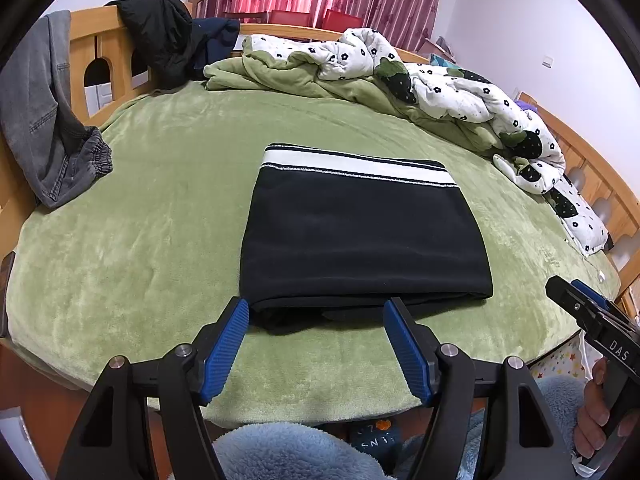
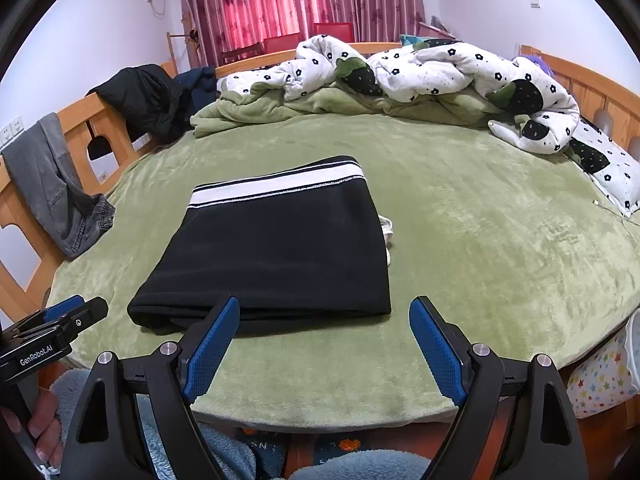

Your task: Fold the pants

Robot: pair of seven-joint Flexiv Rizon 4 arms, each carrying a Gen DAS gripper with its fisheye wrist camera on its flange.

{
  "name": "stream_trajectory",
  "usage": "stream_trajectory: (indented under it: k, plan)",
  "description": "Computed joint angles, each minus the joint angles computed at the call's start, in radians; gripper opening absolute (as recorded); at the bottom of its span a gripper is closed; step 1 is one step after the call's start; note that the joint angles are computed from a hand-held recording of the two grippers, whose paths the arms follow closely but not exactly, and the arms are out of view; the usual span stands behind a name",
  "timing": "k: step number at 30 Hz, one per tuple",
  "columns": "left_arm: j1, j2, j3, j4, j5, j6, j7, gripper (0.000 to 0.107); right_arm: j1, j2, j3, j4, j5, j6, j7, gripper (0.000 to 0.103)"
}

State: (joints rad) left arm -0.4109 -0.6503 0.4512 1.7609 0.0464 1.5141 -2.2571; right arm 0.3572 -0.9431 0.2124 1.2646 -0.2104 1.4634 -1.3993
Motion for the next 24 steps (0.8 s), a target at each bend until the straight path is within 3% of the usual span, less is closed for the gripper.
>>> stream_trajectory:
  k: [24]
  plan:
    - [0.0, 0.0, -0.002, -0.005, 0.014, -0.004, -0.017, 0.07, -0.013, -0.005, 0.016, -0.006, 0.012, -0.01, -0.015, 0.086]
